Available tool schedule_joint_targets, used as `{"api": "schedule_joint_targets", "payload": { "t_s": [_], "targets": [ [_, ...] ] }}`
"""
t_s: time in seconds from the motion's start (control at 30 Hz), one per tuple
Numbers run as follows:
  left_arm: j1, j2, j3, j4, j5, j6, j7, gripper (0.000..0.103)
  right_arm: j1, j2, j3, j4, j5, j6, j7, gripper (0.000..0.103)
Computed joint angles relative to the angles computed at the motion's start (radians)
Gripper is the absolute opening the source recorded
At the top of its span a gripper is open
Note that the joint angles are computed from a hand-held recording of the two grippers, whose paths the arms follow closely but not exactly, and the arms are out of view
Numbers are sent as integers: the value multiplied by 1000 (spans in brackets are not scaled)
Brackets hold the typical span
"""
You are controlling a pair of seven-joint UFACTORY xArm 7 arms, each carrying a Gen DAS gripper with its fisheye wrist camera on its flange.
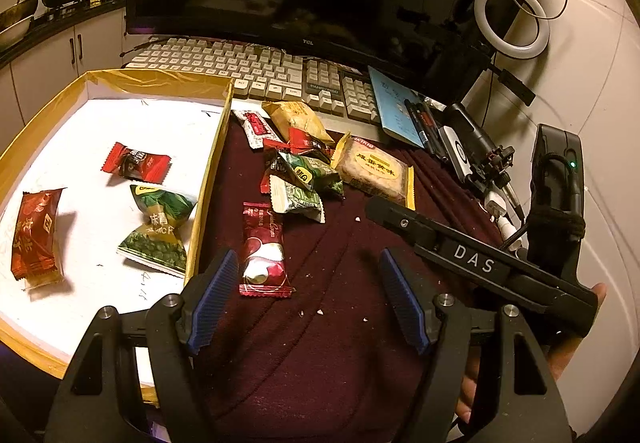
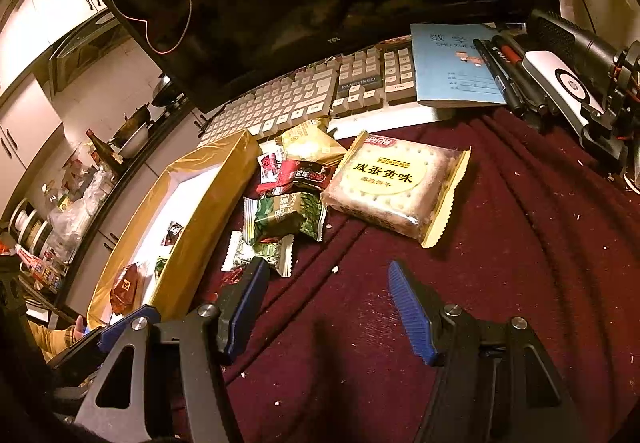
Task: Organize snacks
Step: 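Grasp the beige cracker pack with the right gripper while the left grasps the green-white candy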
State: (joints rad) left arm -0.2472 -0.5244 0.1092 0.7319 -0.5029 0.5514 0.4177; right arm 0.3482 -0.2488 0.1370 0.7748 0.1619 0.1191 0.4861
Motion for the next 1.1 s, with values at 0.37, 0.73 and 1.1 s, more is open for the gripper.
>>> {"api": "schedule_joint_targets", "payload": {
  "t_s": [0.37, 0.73, 1.1],
  "targets": [
    [-5, 93, 62, 111, -96, 113, 63, 73, 39, -12, -52, 6, 79, 6, -62, 65],
    [86, 271, -82, 275, 22, 174, -23, 73, -74, 191, -65, 343, 67, 330, -189, 65],
    [94, 408, -197, 329, 389, 60, -245, 62, -137, 327, -19, 482, 35, 446, -314, 77]
  ]
}}
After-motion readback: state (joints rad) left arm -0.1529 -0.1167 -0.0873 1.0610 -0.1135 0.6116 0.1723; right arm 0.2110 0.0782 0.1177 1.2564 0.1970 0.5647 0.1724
